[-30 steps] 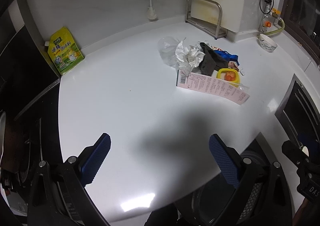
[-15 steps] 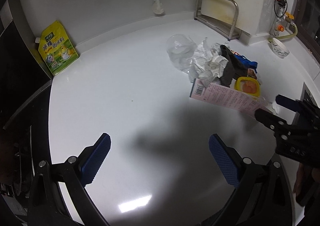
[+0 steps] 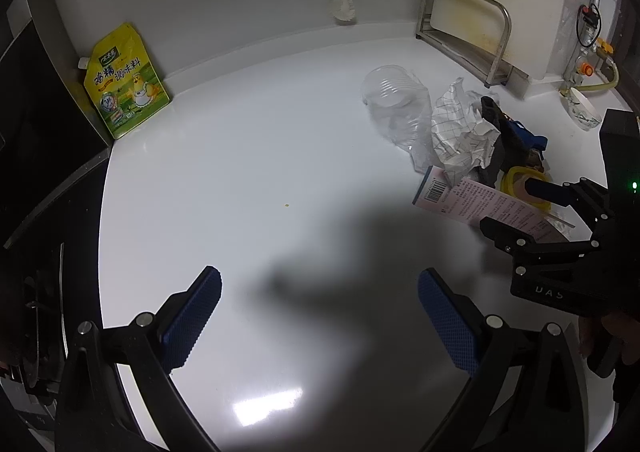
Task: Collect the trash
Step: 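Reach the right gripper to the trash pile and grasp the pink receipt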
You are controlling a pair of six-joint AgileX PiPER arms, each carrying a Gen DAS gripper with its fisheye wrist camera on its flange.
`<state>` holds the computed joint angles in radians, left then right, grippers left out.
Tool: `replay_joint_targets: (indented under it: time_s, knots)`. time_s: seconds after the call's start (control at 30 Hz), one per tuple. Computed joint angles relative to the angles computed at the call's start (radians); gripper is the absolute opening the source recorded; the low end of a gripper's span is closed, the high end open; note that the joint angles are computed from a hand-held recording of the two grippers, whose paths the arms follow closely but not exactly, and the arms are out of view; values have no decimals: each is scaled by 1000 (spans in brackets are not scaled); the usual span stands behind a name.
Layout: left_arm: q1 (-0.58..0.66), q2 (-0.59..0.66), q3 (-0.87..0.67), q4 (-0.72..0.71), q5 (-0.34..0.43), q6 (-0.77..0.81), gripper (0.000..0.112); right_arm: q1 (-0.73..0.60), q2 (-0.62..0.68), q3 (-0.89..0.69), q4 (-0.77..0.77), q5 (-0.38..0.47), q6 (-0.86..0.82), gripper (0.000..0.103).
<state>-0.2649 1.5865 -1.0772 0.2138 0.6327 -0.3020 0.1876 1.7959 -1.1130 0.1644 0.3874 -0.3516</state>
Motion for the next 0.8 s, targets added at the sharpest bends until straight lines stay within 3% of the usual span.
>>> replay_joint_targets:
  time_s: [0.17, 0.2, 0.37, 0.47, 0.8]
  knots:
    - [0, 12, -9, -5, 0, 1, 97, 33, 7, 20, -143, -34, 100, 42]
    - [0, 13, -10, -5, -1, 2, 97, 39, 0, 30, -153, -43, 102, 31]
    - [-7, 22, -23, -22, -7, 18, 97, 63, -36, 70, -173, -56, 116, 13]
    - [-19, 29, -31, -21, -13, 19, 97, 63, -76, 108, -86, -61, 56, 11]
    - [-43, 64, -91, -48, -18, 55, 97, -74, -256, 271, 533, 41, -373, 11]
